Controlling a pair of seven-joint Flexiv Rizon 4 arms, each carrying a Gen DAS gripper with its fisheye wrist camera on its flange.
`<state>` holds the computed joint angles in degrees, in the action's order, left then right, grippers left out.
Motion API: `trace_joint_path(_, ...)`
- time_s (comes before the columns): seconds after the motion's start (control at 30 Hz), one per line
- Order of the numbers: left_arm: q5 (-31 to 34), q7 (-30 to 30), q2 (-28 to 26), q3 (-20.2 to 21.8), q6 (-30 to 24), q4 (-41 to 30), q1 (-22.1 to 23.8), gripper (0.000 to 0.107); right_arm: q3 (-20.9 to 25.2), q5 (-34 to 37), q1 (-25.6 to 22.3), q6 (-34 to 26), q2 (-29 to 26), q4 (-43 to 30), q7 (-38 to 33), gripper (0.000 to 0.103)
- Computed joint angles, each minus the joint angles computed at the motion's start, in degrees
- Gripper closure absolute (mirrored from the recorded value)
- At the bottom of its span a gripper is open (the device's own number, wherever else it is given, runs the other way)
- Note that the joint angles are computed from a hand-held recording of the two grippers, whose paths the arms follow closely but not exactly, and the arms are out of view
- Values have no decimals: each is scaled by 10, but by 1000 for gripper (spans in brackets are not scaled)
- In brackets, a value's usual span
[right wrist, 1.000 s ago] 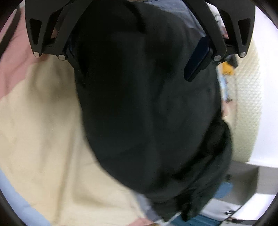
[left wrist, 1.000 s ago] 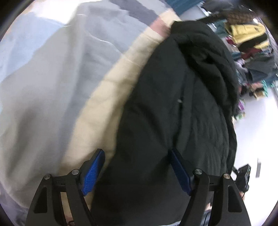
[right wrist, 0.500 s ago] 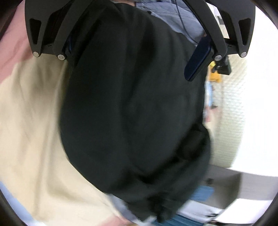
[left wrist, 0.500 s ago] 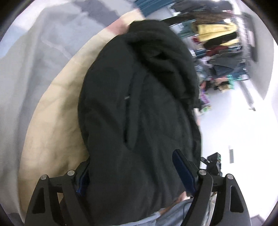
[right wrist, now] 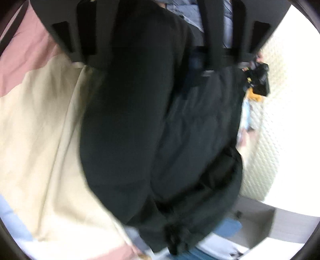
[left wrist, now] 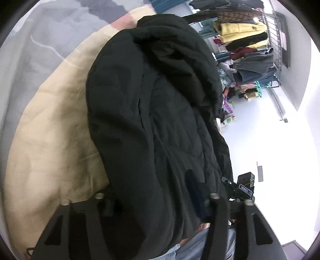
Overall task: Fold large clothes
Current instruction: 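Grasp the black jacket's hem with both grippers and lift it, then fold the lifted hem over toward the collar with both grippers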
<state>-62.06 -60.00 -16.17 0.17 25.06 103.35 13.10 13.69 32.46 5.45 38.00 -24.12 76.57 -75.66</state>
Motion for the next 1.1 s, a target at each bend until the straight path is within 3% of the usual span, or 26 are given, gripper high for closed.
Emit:
trace_joint_path(0.1,-23,13,16,1,10,15,-1,83,-11,-25,13,29,16,19,15,89)
trace_joint_path(0.17,-37,26,30,5,13,28,-3,90,-23,-74,40,69,19,37,42,91)
trace_joint_path(0.3,-27,38,56,16,34,39,-12,99,-16,-86,36,94,26,41,42,93)
trace_joint_path(0.5,-13,29,103,38,31,48,-13,102,4,-25,14,154,60,68,26,95)
trace_joint_path(0.67,-2,21,145,56,13,41,-13,103,13,61,-16,166,113,99,-33,96)
trace_joint_path(0.77,-31,42,183,65,23,52,-24,103,6,110,-22,169,154,118,-78,96)
trace_joint_path(1.1,-55,40,287,120,-5,88,-50,103,-46,139,19,141,288,175,-123,95)
